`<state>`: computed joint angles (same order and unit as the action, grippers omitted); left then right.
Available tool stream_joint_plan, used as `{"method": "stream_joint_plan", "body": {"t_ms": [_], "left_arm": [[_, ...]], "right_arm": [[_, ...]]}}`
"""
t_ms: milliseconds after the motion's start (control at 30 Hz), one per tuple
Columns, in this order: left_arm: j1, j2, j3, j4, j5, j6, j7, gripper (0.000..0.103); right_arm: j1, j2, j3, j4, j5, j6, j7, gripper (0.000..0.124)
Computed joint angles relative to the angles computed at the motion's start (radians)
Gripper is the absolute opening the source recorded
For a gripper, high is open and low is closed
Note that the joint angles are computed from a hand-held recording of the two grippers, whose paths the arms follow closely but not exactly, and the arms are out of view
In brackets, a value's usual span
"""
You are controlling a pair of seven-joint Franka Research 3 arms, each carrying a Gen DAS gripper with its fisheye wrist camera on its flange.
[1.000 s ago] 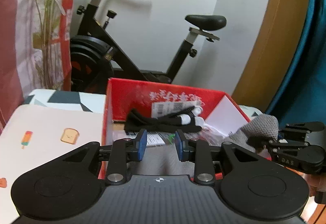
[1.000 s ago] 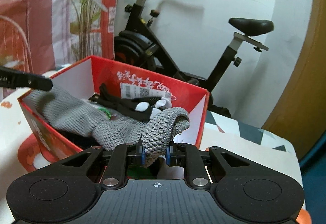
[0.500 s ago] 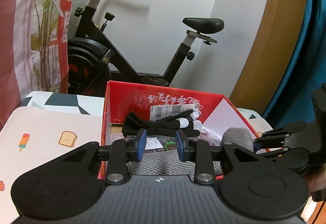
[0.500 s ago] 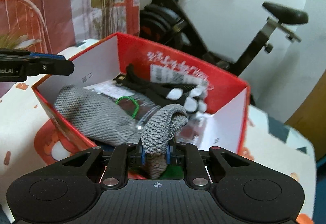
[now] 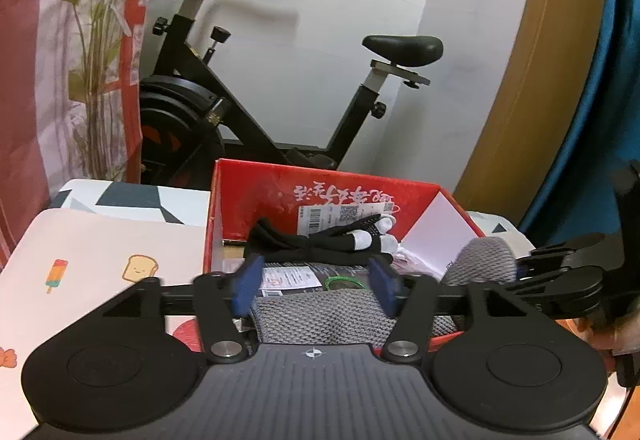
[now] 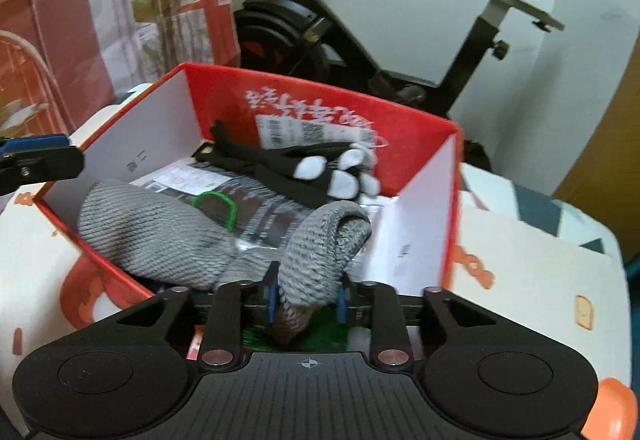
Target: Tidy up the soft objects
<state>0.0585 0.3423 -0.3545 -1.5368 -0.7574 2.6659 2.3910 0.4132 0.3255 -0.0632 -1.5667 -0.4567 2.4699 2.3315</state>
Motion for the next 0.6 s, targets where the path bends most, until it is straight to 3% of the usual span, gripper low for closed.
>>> {"method": "stream_joint_plan", "body": {"t_ms": [133,200,267,367,600], "left_arm": [[-0.004,-0.022,0.003,-0.021,0.001,0.027,-0.013,0.090],[-0.009,-0.037,0.006,-0.037,0.003,0.047,-0.012,0.091],[-0.020,-0.050,0.017,-0.047,0.029,0.058,-0.035,0.099],[-0.022,-0.073,0.019,-0.071,0.030,0.080,-0.042,0.103],[-0.042,-0.126,0.046,-0.115,0.059,0.102,-0.092,0.103]], "right_arm": [[0.008,-0.041,-0.009,-0.044,-0.049,-0.007,0.041,0.040],[0.010,-0.059,-0.009,-0.060,-0.086,-0.012,0.068,0.051],[0.017,-0.078,-0.012,-0.071,-0.148,-0.028,0.112,0.059],[0.016,-0.105,-0.005,-0.087,-0.223,-0.050,0.175,0.065],[0.001,-0.174,0.033,-0.132,-0.391,-0.100,0.319,0.097]]}}
